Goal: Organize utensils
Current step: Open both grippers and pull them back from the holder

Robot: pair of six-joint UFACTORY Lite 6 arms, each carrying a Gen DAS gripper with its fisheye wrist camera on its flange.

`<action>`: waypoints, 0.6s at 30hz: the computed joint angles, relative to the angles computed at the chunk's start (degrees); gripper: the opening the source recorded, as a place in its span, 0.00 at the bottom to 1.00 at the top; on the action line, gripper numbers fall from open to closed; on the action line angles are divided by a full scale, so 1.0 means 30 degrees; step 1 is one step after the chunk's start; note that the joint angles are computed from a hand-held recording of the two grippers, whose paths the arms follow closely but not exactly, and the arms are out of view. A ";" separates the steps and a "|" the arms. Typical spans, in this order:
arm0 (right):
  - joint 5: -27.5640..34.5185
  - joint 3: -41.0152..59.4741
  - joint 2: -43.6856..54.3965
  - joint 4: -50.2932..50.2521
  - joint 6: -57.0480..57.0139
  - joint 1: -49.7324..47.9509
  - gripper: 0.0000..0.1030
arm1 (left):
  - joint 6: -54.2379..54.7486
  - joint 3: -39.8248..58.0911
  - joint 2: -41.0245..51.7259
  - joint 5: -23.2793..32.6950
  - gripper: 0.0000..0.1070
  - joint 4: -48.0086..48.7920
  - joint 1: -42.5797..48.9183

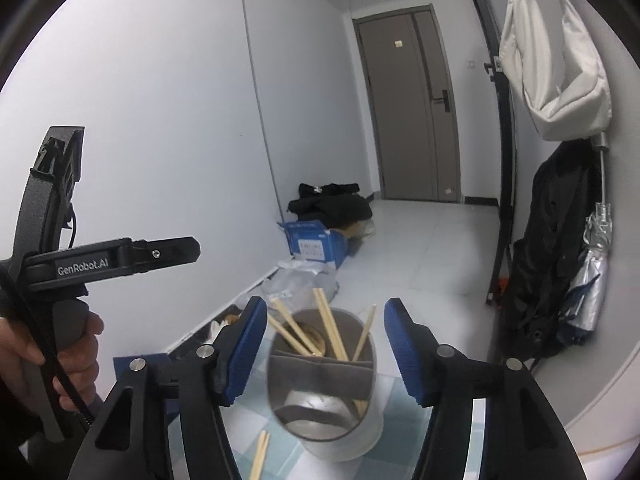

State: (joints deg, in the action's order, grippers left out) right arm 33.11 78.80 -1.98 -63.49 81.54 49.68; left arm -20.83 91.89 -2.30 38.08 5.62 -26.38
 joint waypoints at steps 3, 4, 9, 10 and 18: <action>0.1174 -0.0263 -0.0273 -0.1051 0.1382 0.1063 0.69 | -0.1845 -0.1168 -0.1209 -0.0285 0.91 0.2096 -0.0582; 0.1461 -0.0411 -0.0409 -0.1351 0.1822 0.1419 0.70 | -0.2367 -0.1590 -0.1579 -0.0446 0.93 0.2704 -0.0696; 0.3202 -0.1089 -0.0752 -0.2367 0.3318 0.3185 0.76 | -0.5409 -0.4034 -0.3644 -0.1179 0.95 0.6229 -0.1638; 0.3615 -0.1266 -0.0749 -0.2611 0.3714 0.3575 0.77 | -0.5563 -0.4251 -0.3797 -0.1228 0.95 0.6484 -0.1744; 0.5282 -0.2172 -0.0385 -0.3320 0.5875 0.5462 0.84 | -0.6329 -0.7522 -0.6224 -0.1920 0.95 0.7196 -0.1061</action>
